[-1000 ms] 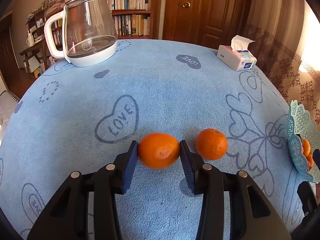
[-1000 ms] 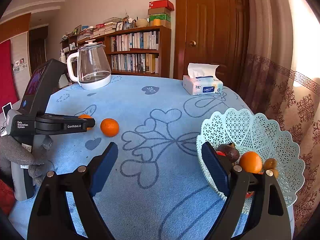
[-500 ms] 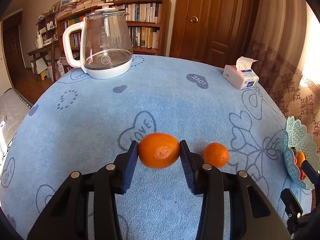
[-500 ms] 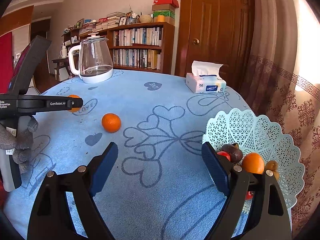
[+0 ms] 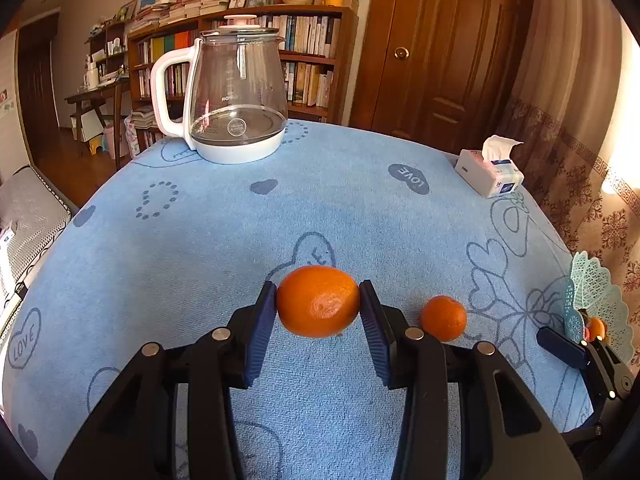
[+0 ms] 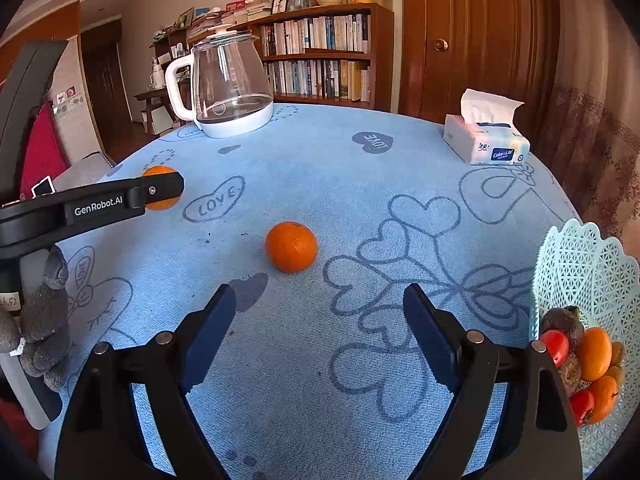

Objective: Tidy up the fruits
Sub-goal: 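Grasp the other orange with the right tool while the left tool holds its orange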

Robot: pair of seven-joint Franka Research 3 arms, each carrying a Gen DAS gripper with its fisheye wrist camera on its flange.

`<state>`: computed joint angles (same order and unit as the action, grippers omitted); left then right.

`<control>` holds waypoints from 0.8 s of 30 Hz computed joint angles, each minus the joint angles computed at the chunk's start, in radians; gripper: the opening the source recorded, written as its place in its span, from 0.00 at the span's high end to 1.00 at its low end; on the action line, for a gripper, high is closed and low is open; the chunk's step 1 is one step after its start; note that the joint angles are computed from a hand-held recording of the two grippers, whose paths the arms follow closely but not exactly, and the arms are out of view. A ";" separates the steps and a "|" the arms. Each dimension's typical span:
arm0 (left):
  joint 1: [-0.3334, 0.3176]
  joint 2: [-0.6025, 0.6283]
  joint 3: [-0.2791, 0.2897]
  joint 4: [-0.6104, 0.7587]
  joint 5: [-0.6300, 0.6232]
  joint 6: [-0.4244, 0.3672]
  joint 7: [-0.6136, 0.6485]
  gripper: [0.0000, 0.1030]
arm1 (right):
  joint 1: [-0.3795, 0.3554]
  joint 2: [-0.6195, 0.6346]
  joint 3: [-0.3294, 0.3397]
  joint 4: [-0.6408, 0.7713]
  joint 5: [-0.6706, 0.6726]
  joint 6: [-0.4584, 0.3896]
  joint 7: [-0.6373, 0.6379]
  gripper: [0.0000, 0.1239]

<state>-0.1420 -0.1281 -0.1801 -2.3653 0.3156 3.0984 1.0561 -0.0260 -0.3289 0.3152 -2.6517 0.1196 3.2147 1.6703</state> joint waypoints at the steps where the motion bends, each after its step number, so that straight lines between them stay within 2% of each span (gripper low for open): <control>1: -0.003 -0.001 0.003 -0.001 -0.005 0.001 0.003 0.59 | 0.008 0.021 -0.006 0.022 -0.001 -0.014 -0.004 0.30; 4: -0.009 -0.004 0.010 -0.004 -0.022 0.003 0.013 0.59 | -0.015 0.075 0.018 0.081 -0.028 -0.041 0.022 0.32; 15: -0.039 -0.007 0.030 -0.009 -0.096 0.002 0.075 0.59 | -0.017 0.233 -0.015 0.244 -0.237 -0.139 0.218 0.52; 19: -0.035 -0.007 0.025 -0.009 -0.098 0.002 0.077 0.59 | 0.011 0.252 -0.053 0.266 -0.294 -0.160 0.270 0.57; 21: -0.035 -0.006 0.025 -0.008 -0.100 0.001 0.080 0.59 | 0.028 0.258 -0.074 0.273 -0.317 -0.162 0.290 0.63; 24: -0.034 -0.007 0.023 -0.010 -0.100 0.001 0.081 0.59 | 0.078 0.258 -0.118 0.269 -0.289 -0.153 0.260 0.68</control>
<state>-0.1761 -0.1355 -0.1571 -2.3749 0.2159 3.0999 1.1372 0.0522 -0.0705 0.1972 -2.3831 -0.1696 3.0613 1.9298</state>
